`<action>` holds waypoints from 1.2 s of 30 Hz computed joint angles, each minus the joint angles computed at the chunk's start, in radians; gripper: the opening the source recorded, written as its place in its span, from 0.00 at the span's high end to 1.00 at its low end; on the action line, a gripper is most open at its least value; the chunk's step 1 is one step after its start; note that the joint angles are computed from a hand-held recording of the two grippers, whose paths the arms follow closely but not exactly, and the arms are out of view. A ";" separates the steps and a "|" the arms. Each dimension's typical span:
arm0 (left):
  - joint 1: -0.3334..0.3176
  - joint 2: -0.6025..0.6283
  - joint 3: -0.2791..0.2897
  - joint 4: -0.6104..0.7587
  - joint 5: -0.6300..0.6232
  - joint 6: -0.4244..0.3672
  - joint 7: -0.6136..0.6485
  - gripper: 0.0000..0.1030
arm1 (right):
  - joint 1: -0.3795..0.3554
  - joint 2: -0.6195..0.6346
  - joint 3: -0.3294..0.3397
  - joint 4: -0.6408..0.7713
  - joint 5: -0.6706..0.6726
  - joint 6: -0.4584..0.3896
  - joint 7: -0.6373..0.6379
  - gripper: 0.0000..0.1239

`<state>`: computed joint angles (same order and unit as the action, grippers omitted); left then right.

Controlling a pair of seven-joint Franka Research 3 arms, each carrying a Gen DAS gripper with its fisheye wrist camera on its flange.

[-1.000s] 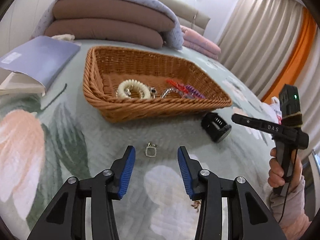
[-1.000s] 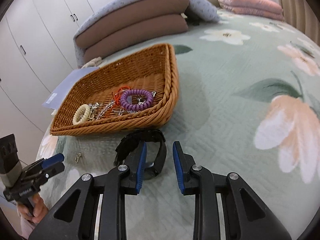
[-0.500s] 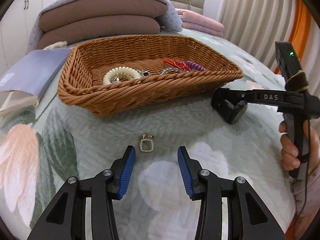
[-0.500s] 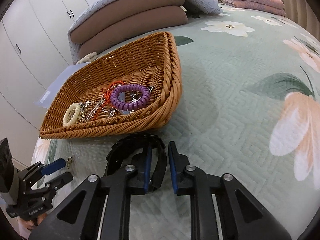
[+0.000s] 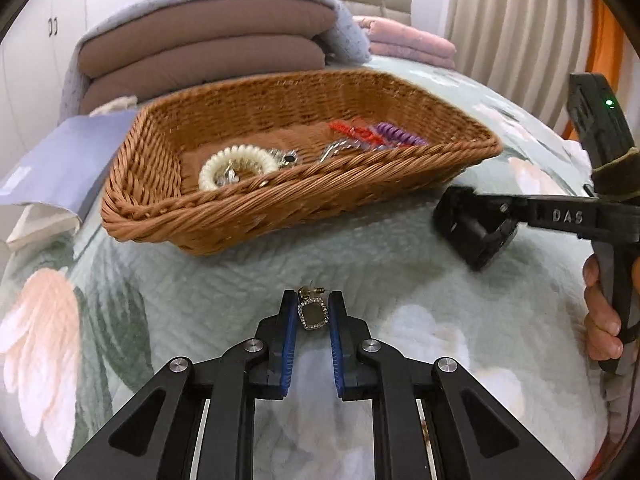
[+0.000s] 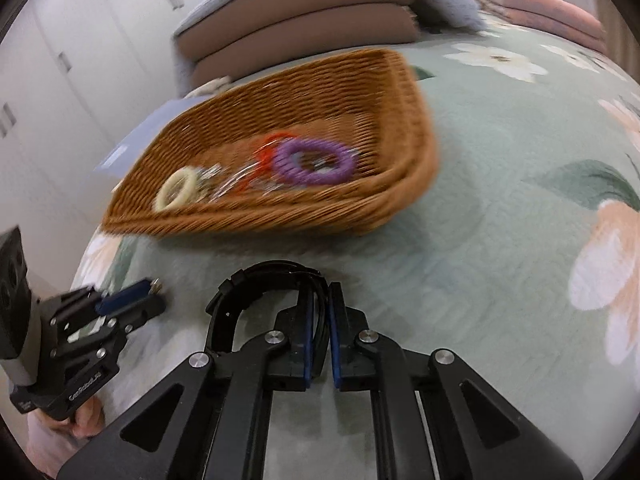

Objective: Organize jewelry
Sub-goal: 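Carry the earring and black watch into the basket and open both tools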

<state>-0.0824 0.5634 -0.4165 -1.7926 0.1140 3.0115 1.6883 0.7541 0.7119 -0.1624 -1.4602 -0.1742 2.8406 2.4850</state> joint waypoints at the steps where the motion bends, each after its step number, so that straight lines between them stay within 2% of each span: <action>1: 0.001 -0.009 0.000 -0.016 0.004 0.019 0.002 0.85 | -0.011 0.003 0.020 0.007 0.006 0.001 -0.022 0.92; 7: 0.037 -0.057 -0.035 -0.099 0.022 0.100 -0.005 0.85 | -0.068 0.017 0.145 0.029 0.091 0.024 -0.185 0.92; 12: 0.148 -0.106 -0.131 -0.191 0.026 0.186 -0.031 0.85 | -0.072 0.007 0.188 0.010 0.176 0.074 -0.280 0.92; 14: 0.149 -0.130 -0.122 -0.217 0.043 0.215 -0.066 0.85 | -0.065 -0.005 0.186 -0.007 0.202 0.096 -0.300 0.92; 17: 0.110 -0.182 -0.067 -0.258 0.063 0.267 -0.128 0.85 | -0.024 -0.032 0.142 -0.035 0.209 0.122 -0.296 0.92; 20: 0.040 -0.233 0.017 -0.290 0.072 0.311 -0.182 0.85 | 0.020 -0.075 0.090 -0.084 0.202 0.164 -0.275 0.92; 22: -0.064 -0.266 0.129 -0.303 0.061 0.339 -0.204 0.85 | 0.062 -0.102 0.037 -0.113 0.187 0.190 -0.243 0.92; 26: -0.233 -0.308 0.299 -0.319 0.037 0.380 -0.216 0.85 | 0.144 -0.135 -0.079 -0.154 0.153 0.231 -0.159 0.92; 29: -0.276 -0.319 0.345 -0.312 0.038 0.389 -0.226 0.85 | 0.203 -0.154 -0.169 -0.182 0.134 0.248 -0.094 0.92; 31: -0.340 -0.317 0.401 -0.296 0.007 0.394 -0.204 0.85 | 0.240 -0.171 -0.229 -0.203 0.117 0.249 -0.047 0.92; 34: -0.374 -0.301 0.424 -0.250 -0.009 0.381 -0.189 0.85 | 0.252 -0.179 -0.271 -0.216 0.110 0.267 0.004 0.92; 36: -0.367 -0.275 0.413 -0.199 0.005 0.363 -0.196 0.85 | 0.277 -0.175 -0.326 -0.208 0.097 0.251 0.043 0.92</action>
